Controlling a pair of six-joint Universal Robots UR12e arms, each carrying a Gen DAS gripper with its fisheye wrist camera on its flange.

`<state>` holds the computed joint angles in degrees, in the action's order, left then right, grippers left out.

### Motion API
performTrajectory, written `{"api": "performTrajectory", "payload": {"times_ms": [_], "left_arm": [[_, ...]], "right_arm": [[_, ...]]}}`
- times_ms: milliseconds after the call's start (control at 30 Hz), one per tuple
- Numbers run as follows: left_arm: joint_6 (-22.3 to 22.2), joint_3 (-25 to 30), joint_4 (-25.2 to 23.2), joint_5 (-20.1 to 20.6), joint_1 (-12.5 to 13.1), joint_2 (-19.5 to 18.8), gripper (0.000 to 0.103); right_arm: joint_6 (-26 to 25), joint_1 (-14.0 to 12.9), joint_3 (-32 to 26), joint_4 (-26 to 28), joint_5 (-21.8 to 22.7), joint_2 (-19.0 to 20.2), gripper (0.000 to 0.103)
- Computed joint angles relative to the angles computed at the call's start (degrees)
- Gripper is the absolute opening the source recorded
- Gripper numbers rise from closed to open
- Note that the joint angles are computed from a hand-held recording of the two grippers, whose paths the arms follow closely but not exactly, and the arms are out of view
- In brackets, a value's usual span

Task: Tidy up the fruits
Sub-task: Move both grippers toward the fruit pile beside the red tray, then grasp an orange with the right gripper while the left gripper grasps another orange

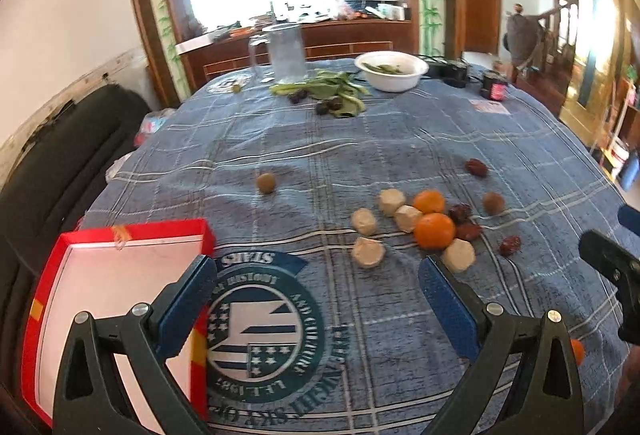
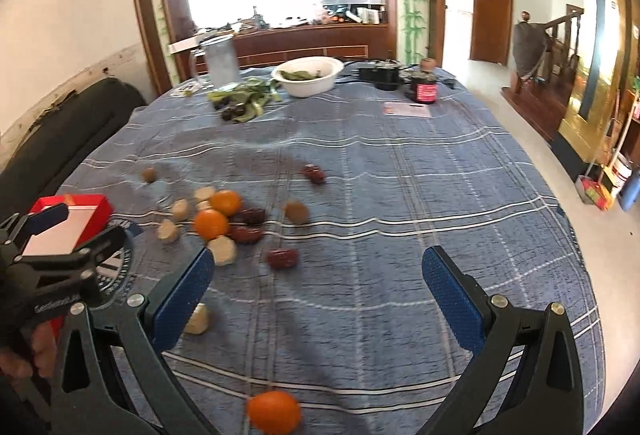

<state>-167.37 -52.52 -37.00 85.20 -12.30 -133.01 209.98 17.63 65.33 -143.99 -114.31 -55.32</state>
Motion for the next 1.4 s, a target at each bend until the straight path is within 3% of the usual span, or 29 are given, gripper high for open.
{"api": "performTrajectory", "payload": {"times_ms": [200, 667, 933, 1067, 1167, 1233, 1400], "left_arm": [[-2.2, 0.5, -0.2, 0.9, 0.3, -0.3, 0.101], [-2.1, 0.9, -1.0, 0.6, 0.6, -0.4, 0.101], [0.6, 2.0, -2.4, -6.2, 1.7, -0.9, 0.101], [3.1, 4.0, -4.8, -7.3, 1.2, -2.0, 0.101], [5.7, 5.6, -7.3, -8.1, 0.5, -2.8, 0.1], [7.7, 7.3, -9.8, -8.6, -0.1, -3.7, 0.096], [10.5, 12.8, -17.8, -9.8, -1.0, -6.5, 0.081]], "right_arm": [[1.2, 0.0, 0.4, 0.2, 1.3, -0.3, 0.103], [-0.2, 0.4, 0.1, 0.4, 1.9, -0.1, 0.103], [-4.2, 0.5, 6.3, -2.7, 4.2, -3.6, 0.103], [-4.0, 0.1, 10.2, -5.3, 8.2, -5.2, 0.101], [-4.8, -0.1, 10.8, -5.4, 10.4, -5.2, 0.09], [-5.2, -0.5, 11.1, -5.5, 13.1, -5.2, 0.076], [-4.3, -1.1, 12.2, -6.0, 16.6, -5.4, 0.069]]}}
